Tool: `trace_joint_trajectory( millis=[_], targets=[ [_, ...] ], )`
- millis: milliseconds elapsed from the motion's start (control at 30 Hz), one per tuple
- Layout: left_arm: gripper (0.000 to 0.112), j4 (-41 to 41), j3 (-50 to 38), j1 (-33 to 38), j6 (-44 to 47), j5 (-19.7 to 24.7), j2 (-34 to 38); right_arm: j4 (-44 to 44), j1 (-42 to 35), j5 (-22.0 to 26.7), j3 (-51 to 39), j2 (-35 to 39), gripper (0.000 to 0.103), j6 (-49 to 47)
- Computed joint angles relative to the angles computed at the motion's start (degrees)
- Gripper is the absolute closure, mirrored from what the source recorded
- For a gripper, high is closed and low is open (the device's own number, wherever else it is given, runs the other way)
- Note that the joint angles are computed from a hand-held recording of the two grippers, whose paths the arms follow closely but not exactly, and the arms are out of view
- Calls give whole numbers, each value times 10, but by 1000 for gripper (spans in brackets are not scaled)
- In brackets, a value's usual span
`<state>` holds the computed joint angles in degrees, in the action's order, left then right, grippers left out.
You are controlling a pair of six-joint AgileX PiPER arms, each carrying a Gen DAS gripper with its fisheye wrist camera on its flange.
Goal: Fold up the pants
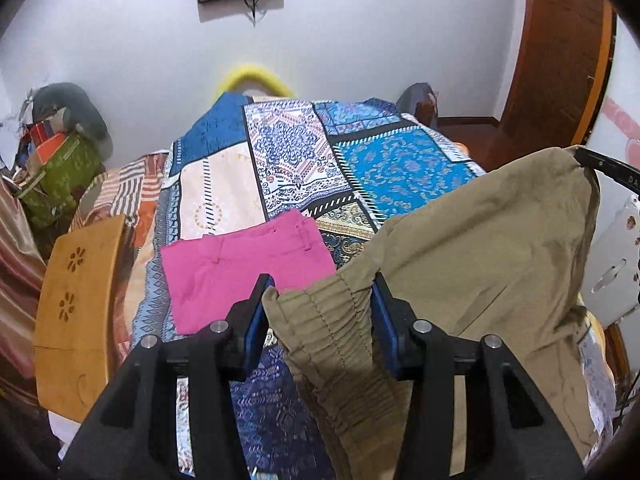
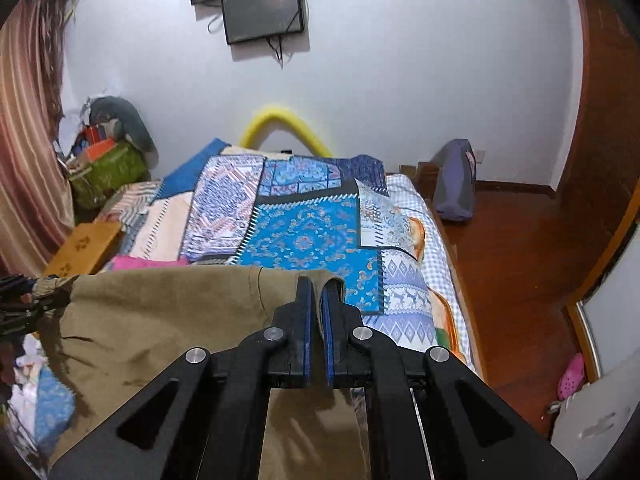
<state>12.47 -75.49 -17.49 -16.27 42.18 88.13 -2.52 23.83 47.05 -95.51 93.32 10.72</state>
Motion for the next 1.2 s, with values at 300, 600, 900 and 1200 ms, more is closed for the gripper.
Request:
trace_joint_trajectory(
  millis=[300,600,900,1200],
  targets=[
    [65,13,89,-46,-49,10,-121,-25,30,-21,147,-147,99,58],
    [65,42,209,-109,-122,7,-236,-115,118,-11,296,-283,99,164],
    [65,172,326,-267,-294,55,-328,-190,208,13,412,-378,99,301],
    [64,250,390,-442,-465,149,-381,-317,404,111,513,-458,98,533]
  ],
)
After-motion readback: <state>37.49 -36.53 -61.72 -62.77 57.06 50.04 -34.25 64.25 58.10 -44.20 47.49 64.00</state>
